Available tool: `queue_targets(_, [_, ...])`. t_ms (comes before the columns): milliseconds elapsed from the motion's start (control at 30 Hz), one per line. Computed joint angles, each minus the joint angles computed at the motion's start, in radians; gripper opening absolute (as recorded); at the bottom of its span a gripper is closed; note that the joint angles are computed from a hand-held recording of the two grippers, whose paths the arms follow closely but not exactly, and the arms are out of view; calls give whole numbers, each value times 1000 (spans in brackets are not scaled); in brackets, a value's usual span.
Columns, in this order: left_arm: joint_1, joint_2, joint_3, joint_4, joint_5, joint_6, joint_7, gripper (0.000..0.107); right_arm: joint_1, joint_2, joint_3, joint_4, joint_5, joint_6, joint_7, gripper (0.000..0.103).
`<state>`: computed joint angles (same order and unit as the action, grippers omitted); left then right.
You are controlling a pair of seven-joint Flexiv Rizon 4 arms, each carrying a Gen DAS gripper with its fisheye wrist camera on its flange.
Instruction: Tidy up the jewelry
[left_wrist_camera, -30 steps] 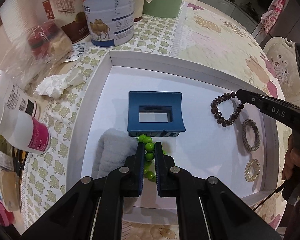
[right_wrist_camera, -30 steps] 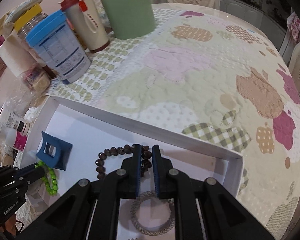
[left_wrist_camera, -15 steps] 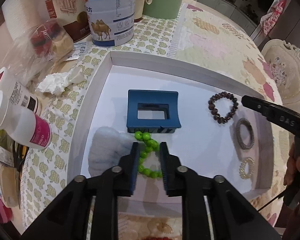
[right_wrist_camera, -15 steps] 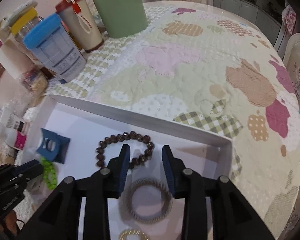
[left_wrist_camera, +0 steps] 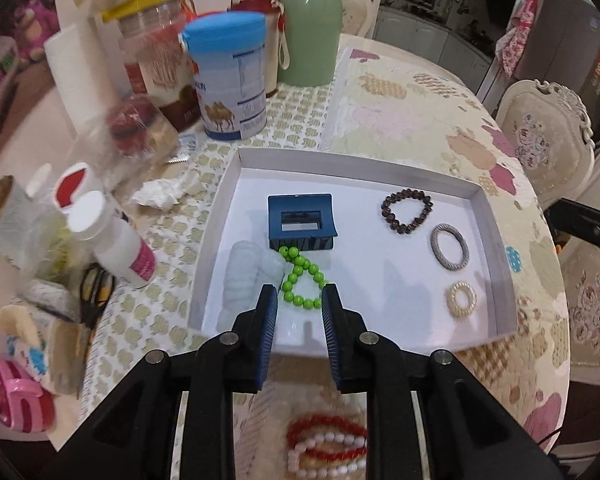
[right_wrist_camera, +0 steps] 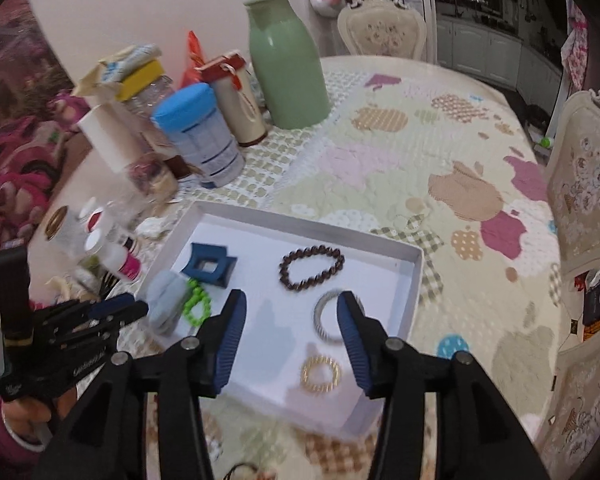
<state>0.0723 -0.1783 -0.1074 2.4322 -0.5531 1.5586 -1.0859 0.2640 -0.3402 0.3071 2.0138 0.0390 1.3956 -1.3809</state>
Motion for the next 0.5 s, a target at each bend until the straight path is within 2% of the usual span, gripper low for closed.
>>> queue_targets(100, [28,53,-64,60,-113,16,91,23,25,82,-15,95,-19,23,29,52])
queue_targets(300, [-49,125,-91,138,-442,17,332,23,90,235,-74,325,-126,119,194,54])
queue_targets(367, [-78,140,-70,148,-496,-11,373,23,96,262,-80,380,-160,142,252,55])
queue_targets(500, [-113,157,-7,167,-482,-73,361,23,104,294,-76,480,-222,155,363,55])
